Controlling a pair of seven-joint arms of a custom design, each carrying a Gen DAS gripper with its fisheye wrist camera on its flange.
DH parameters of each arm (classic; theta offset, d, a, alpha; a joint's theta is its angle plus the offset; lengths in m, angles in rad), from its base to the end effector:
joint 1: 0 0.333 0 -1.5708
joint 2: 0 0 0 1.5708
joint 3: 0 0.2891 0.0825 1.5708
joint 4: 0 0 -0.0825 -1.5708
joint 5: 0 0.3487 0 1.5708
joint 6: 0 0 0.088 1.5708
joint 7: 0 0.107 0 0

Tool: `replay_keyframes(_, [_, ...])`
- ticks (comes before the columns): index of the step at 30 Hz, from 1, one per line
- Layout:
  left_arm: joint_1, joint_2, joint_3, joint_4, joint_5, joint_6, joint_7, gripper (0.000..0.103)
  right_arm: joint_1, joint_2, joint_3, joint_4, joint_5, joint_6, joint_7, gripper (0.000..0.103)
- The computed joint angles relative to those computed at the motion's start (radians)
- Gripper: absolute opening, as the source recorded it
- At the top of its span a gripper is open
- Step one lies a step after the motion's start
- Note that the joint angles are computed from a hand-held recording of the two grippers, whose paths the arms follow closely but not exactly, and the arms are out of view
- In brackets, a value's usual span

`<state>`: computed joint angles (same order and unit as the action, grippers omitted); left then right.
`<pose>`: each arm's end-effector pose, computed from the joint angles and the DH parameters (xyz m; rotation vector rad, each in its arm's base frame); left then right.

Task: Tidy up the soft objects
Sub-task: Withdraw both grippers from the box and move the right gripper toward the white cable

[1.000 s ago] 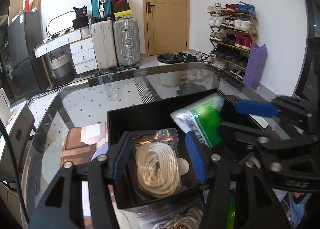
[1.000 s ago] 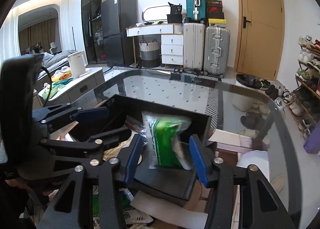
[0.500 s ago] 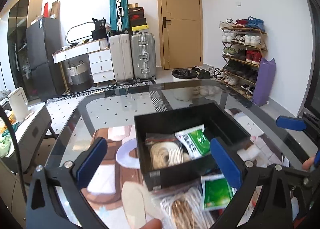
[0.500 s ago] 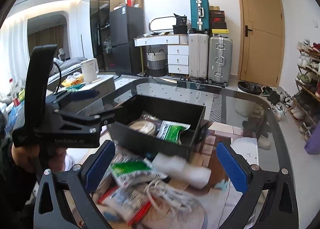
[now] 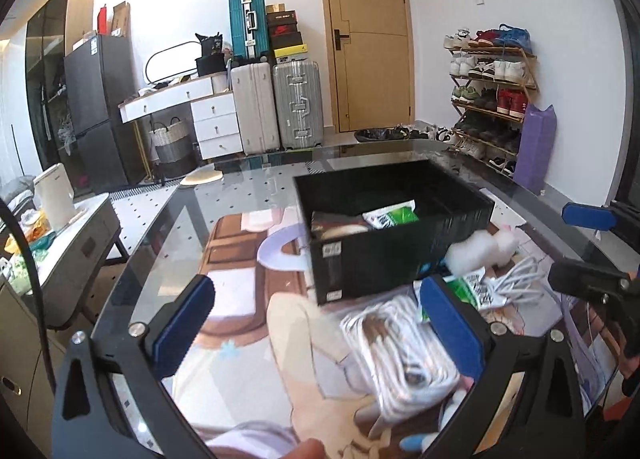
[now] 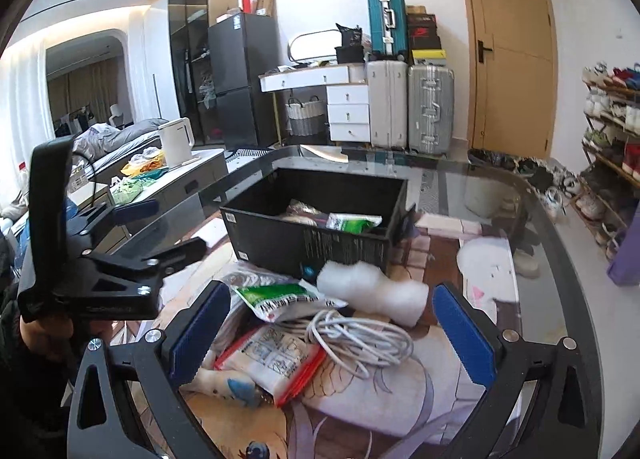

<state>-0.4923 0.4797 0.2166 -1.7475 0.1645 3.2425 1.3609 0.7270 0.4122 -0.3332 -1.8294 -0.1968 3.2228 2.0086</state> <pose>0.6316 -0.2216 0.4256 -1.3488 1.8647 -1.0014 0.5808 0.2949 0.4348 -1.7518 1.3484 -0.6441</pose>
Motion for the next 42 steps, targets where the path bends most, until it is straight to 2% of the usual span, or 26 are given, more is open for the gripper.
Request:
replay_keyframes(3, [0.135, -0.018, -0.151, -0.015, -0.012, -0.031, 0.038, 0.103, -0.012, -0.007, 0.012, -0.015, 0.005, -0.011, 0.001, 0.103])
replay_keyframes(5, [0.199, -0.018, -0.223, -0.011, -0.023, -0.053, 0.057, 0.103, 0.005, -0.008, -0.008, -0.021, -0.003, -0.020, 0.014, 0.103])
replay_keyframes(8, [0.225, -0.022, -0.253, -0.026, -0.028, -0.043, 0.065, 0.103, -0.040, -0.016, 0.042, -0.026, -0.008, -0.048, 0.015, 0.103])
replay_keyframes(9, [0.222, -0.023, -0.249, -0.032, -0.029, -0.035, 0.064, 0.103, -0.045, -0.017, 0.046, -0.025, -0.011, -0.063, 0.027, 0.103])
replay_keyframes(12, [0.215, -0.022, -0.243, -0.035, -0.029, -0.031, 0.068, 0.103, -0.111, -0.013, 0.114, -0.014, -0.010, -0.089, 0.032, 0.103])
replay_keyframes(14, [0.165, -0.020, -0.187, -0.034, -0.023, -0.033, 0.049, 0.103, -0.095, -0.007, 0.092, -0.005, -0.033, -0.117, 0.076, 0.103])
replay_keyframes(19, [0.192, -0.015, -0.218, -0.033, -0.027, -0.034, 0.052, 0.103, -0.096, -0.002, 0.084, 0.002, -0.110, -0.136, 0.143, 0.103])
replay_keyframes(21, [0.212, -0.012, -0.241, -0.031, -0.033, -0.036, 0.059, 0.103, -0.123, -0.001, 0.113, 0.011, -0.119, -0.155, 0.148, 0.103])
replay_keyframes(26, [0.214, -0.008, -0.243, -0.030, -0.036, -0.041, 0.060, 0.103, -0.187, 0.011, 0.182, 0.039, -0.114, -0.186, 0.150, 0.103])
replay_keyframes(33, [0.252, -0.007, -0.285, -0.035, -0.049, -0.041, 0.072, 0.103, -0.219, 0.043, 0.222, 0.097, -0.104, -0.241, 0.155, 0.103])
replay_keyframes(42, [0.241, -0.008, -0.275, -0.038, -0.048, -0.045, 0.081, 0.103, -0.253, 0.101, 0.264, 0.197, -0.076, -0.347, 0.145, 0.103])
